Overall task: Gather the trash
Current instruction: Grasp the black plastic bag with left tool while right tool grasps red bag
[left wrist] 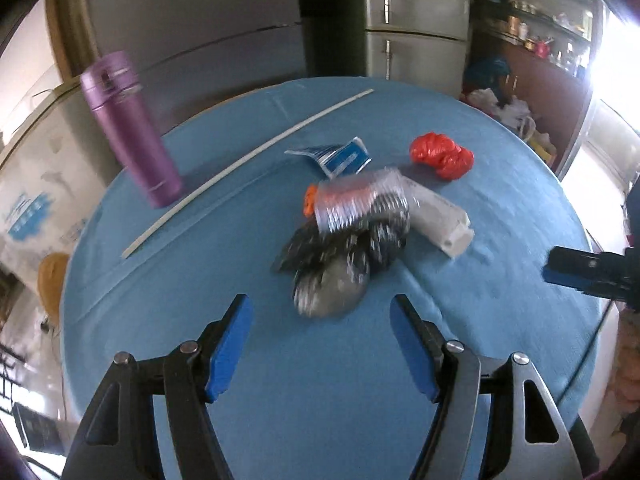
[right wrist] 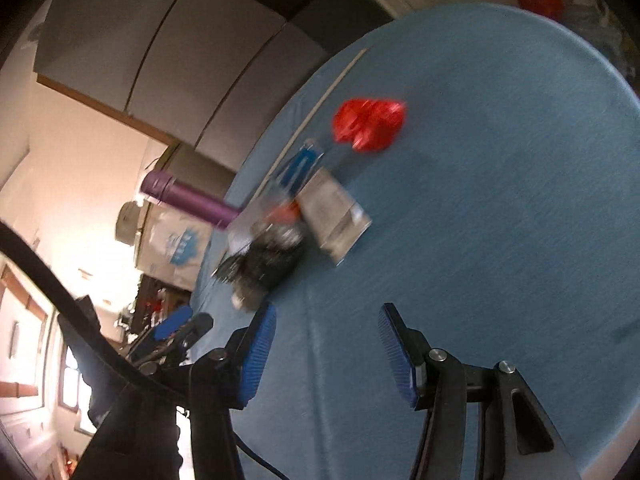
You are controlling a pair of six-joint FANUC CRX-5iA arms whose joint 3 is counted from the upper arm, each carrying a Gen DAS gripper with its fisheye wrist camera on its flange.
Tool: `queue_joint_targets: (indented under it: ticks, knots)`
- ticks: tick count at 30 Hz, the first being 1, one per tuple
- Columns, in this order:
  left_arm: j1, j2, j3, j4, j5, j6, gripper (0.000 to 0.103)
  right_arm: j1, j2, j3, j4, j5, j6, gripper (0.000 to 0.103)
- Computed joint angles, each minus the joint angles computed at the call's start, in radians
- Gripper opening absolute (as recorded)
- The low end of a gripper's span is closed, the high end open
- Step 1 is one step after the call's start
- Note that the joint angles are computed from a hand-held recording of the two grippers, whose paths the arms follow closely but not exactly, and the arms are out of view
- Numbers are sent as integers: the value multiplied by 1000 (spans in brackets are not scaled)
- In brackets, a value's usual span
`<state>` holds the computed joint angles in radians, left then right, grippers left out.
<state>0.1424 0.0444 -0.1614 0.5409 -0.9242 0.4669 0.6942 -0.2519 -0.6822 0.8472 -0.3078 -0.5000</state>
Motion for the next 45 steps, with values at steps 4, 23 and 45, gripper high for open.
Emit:
queue_joint_targets:
  ticks: [4, 23, 45]
  knots:
    - [-33, 86, 61, 19, -12, -4, 72, -43, 16, 59, -131, -63, 185, 58]
    - [-21, 218, 107, 144, -213, -68, 32, -209, 449, 586, -408, -327, 867, 61]
    - [203, -7, -135, 222, -286, -78, 21, -3, 173, 275, -183, -247, 478, 47]
